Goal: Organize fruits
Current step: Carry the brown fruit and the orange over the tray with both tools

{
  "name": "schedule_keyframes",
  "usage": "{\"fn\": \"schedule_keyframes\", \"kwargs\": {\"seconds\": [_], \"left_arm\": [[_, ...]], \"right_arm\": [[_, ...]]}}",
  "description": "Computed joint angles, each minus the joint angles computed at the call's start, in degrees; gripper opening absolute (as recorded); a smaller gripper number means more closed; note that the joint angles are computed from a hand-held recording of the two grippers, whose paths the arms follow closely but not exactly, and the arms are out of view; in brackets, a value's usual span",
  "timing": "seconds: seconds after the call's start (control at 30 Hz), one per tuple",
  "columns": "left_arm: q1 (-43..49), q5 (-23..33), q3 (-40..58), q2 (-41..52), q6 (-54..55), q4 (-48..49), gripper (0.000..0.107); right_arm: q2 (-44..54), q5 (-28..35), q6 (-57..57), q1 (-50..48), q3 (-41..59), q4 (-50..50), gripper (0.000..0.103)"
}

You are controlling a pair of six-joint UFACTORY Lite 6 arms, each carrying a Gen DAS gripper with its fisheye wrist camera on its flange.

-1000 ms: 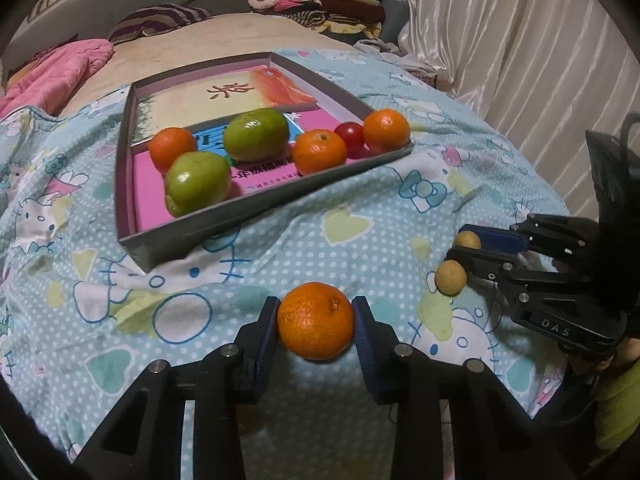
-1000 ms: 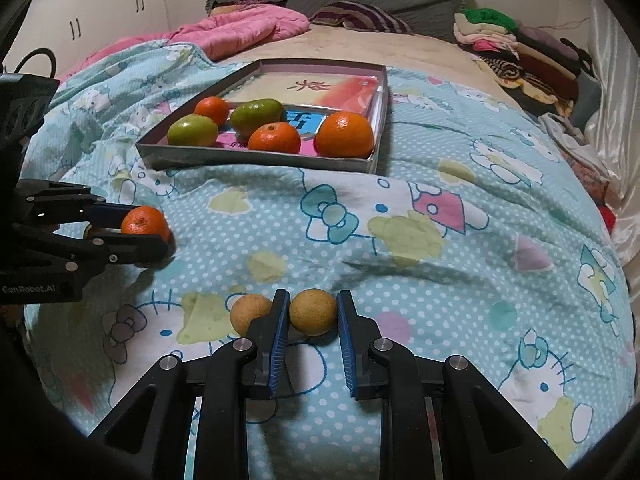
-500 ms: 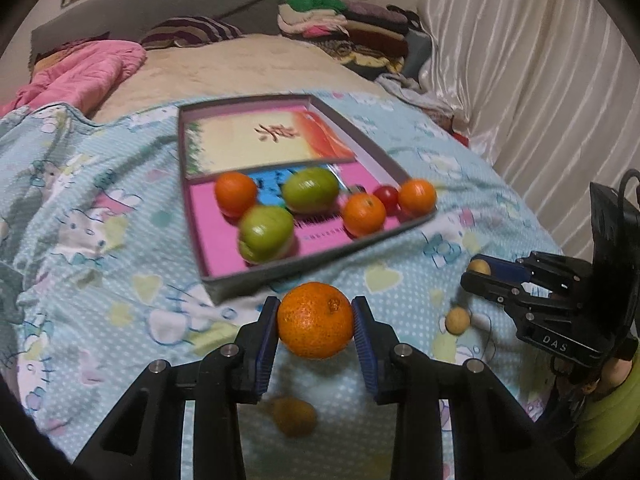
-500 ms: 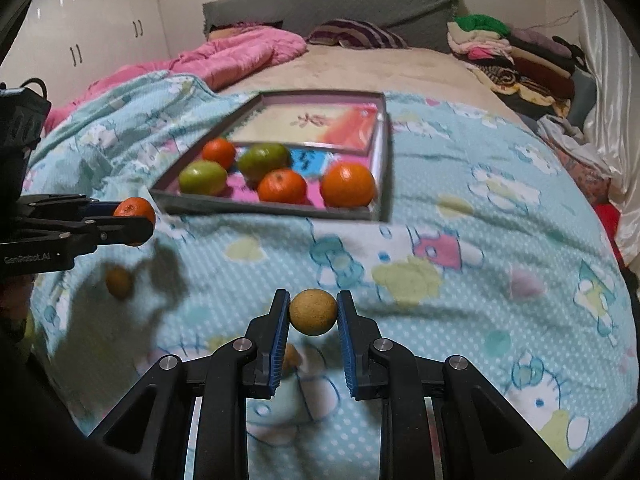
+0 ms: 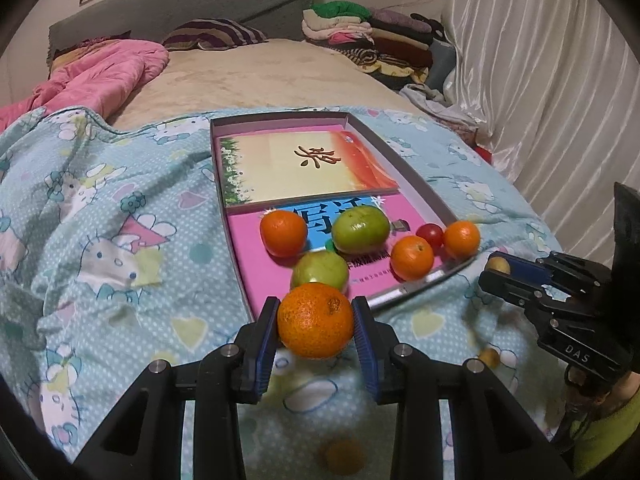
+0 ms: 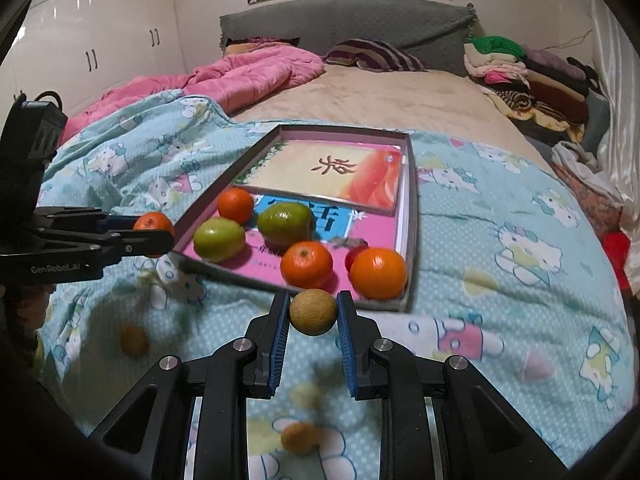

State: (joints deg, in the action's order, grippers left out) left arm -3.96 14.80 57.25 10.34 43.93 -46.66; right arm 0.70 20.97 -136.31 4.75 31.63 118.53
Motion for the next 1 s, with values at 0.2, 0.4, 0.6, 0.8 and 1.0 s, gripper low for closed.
{"fn": "schedule_keyframes", "kwargs": {"seconds": [0.2, 0.4, 0.6, 0.8, 1.0], "left_arm": [[0.6, 0.3, 5.2, 5.6, -4.9, 4.6, 0.036], [1.7, -0.6, 6.0, 8.1, -0.8, 0.3, 0.036], [1.4, -1.8, 6.5, 9.0, 1.1, -1.2, 0.036], [2.1, -1.2, 6.8, 9.6, 5.8, -5.8, 0.036], [2.3, -0.7, 6.8, 9.6, 6.6, -6.4, 0.036]], "right_arm": [[4.0, -1.2, -0.2, 2.1, 4.8, 1.4, 0.024], [7.2, -2.0, -0.2, 3.7, 8.9, 2.4, 0.024], [10.3, -3.8, -2.8, 4.9, 12.5, 5.6, 0.024], [12.8, -4.8, -12.6, 6.4, 13.1, 15.1, 0.024], [14.0, -5.5, -20.8, 7.1, 13.2, 22.8, 0.024]]}}
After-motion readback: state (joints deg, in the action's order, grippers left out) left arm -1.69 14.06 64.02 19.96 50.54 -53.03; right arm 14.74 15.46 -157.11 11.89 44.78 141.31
